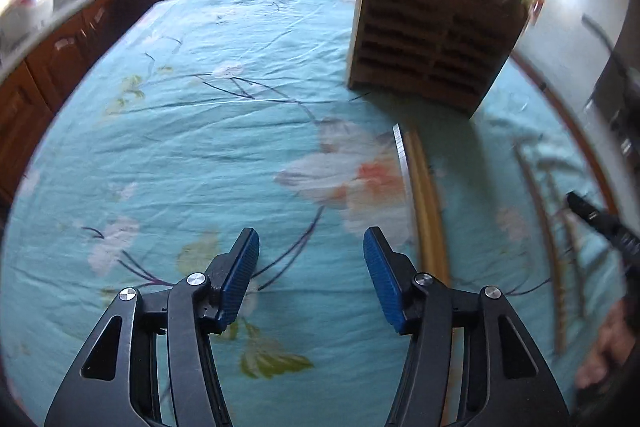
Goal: Organize utensils
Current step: 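Close the right tool on a chopstick while the left tool grasps another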
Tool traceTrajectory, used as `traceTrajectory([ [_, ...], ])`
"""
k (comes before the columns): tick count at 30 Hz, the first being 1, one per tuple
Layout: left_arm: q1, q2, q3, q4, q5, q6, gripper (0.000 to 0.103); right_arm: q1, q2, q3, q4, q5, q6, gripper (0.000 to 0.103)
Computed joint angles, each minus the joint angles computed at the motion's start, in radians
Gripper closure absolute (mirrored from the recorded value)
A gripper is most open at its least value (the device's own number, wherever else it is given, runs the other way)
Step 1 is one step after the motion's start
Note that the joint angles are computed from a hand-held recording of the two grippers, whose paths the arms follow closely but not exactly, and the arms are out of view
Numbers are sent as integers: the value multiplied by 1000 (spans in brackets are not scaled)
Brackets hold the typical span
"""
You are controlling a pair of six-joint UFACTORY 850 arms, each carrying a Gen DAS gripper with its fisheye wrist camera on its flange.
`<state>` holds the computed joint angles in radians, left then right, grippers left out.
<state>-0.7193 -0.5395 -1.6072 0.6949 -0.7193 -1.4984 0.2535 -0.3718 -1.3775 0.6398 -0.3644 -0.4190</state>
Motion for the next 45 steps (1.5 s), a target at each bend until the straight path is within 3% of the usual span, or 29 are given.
traceTrajectory([
  [5, -4, -46, -80, -22, 26, 96, 47, 7, -5, -18, 95, -30, -111, 85],
  [11, -29, -133, -178, 5, -124, 192, 47, 21, -13, -28, 97, -41, -110, 85],
  [15, -16, -77, -100, -14, -86, 165, 48, 14, -8, -24, 118, -36, -126, 85],
  [20, 22, 1, 5, -26, 36, 67, 48, 9, -22, -38, 119, -39, -133, 85],
  [29, 55, -54, -80, -72, 11, 129, 48, 18, -97, -144, 47, -76, -102, 85],
  [35, 69, -109, -153, -85, -25, 177, 50, 48, -195, -265, -198, -146, 90, 84],
  [38, 70, -151, -212, -72, -60, 205, 50, 56, -218, -295, -226, -146, 98, 85],
  [40, 68, -174, -246, -70, -80, 235, 54, 59, -236, -324, -241, -169, 104, 85],
  [42, 62, -187, -267, -62, -85, 267, 80, 64, -242, -333, -269, -171, 109, 87],
  [44, 62, -191, -276, -78, -68, 307, 96, 71, -239, -328, -303, -162, 116, 92],
  [45, 61, -194, -280, -80, -70, 316, 96, 73, -240, -327, -311, -157, 115, 96],
])
